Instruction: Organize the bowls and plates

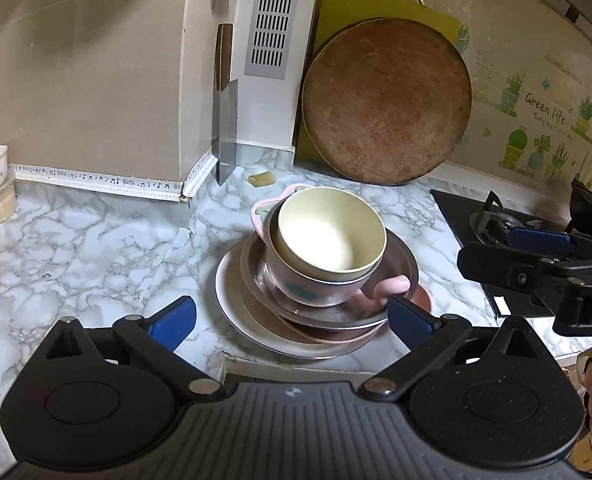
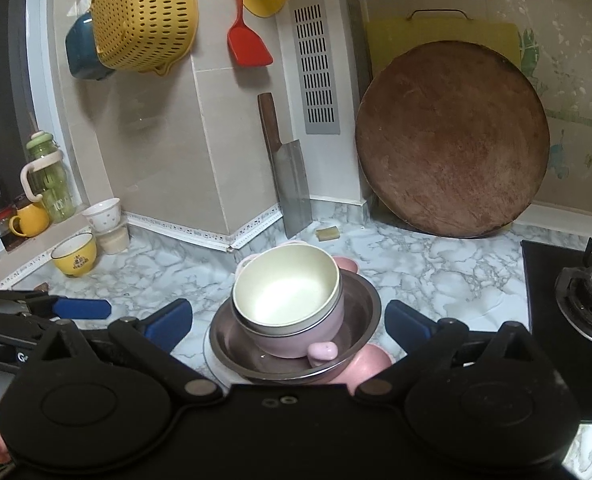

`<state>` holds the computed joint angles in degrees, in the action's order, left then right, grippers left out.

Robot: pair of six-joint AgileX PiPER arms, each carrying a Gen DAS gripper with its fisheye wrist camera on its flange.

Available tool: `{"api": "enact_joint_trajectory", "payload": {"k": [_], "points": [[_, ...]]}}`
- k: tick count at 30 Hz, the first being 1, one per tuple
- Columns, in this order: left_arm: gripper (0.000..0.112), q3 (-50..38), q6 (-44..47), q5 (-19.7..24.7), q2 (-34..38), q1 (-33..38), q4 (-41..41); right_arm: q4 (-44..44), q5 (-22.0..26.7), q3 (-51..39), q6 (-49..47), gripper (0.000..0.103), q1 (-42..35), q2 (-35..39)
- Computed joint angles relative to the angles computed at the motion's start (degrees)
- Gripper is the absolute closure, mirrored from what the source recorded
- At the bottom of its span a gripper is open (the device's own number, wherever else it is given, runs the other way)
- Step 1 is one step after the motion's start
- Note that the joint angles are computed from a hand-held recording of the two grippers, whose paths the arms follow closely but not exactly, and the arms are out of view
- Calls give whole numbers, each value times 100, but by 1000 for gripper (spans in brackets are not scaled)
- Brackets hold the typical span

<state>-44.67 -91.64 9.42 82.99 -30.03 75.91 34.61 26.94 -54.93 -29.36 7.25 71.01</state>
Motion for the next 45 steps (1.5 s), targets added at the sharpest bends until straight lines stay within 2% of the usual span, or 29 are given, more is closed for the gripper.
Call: {"api": "enact_joint_trajectory", "payload": {"k": [5, 10, 26, 45], "points": [[10, 112, -804, 196, -103, -166, 753, -114, -49, 86, 118, 0, 67, -123], [10, 158, -1179, 275, -160, -198, 1069, -70, 23, 91, 201, 0, -16, -176], [10, 131, -1389, 295, -119, -217, 1225, -90, 70, 41, 201, 0, -79, -132], [10, 62, -1297, 616, -151, -454, 1089, -98, 215, 9, 156, 0, -153, -148]]}}
